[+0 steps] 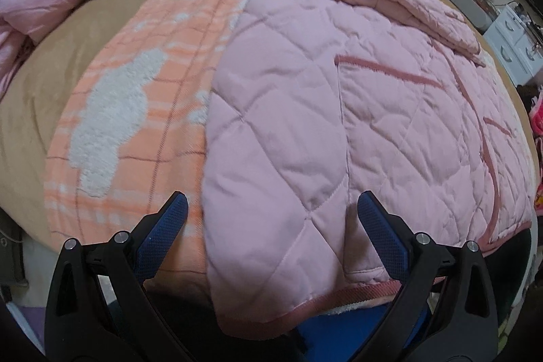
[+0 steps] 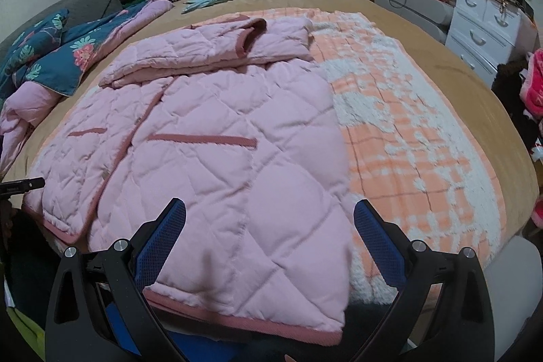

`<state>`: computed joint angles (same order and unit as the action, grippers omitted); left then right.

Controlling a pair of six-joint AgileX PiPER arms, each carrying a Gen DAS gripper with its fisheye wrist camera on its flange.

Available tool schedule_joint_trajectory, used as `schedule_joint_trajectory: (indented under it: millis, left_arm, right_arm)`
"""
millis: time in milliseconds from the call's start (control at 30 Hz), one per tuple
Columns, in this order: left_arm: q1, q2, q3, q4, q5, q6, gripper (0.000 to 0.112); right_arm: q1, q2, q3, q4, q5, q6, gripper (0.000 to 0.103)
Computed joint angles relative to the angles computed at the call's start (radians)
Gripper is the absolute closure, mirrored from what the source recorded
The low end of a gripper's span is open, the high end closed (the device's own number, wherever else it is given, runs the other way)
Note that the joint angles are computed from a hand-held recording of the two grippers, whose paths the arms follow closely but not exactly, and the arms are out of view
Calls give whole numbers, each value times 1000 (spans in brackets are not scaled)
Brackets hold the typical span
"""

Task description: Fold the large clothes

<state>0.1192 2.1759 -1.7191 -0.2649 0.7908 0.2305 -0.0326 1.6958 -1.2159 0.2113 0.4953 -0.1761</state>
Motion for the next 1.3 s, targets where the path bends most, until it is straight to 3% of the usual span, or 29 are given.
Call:
schedule_joint_trajectory:
  millis: [333,567,933,1033,1133,1200,1300]
  left_arm:
    - [-1,61,-73,-10,52,-32,19]
    - [7,69,-85,-30,70,-18,19]
    - [35,33,-35,-87,140,67,19]
    - [45,31,-29,-100,149,79,19]
    - [49,29,-22,-103,144,82,19]
    - [43,32,-27,-94,143,73,19]
    - [39,43,-42,-89,148,66,19]
  right_arm:
    - [-49,-4,44,-26,22,9,4]
    - [-90,24,40,15,93,-41,4]
    - [-134,118,38,273,234,-280,6]
    - [-122,115,58,311,230,-312,14]
    - [-126,83,81,351,216,-356,37]
    - [-134,53,85,374,214,-383,60]
    - [-149,4,98,431,196,-431,76]
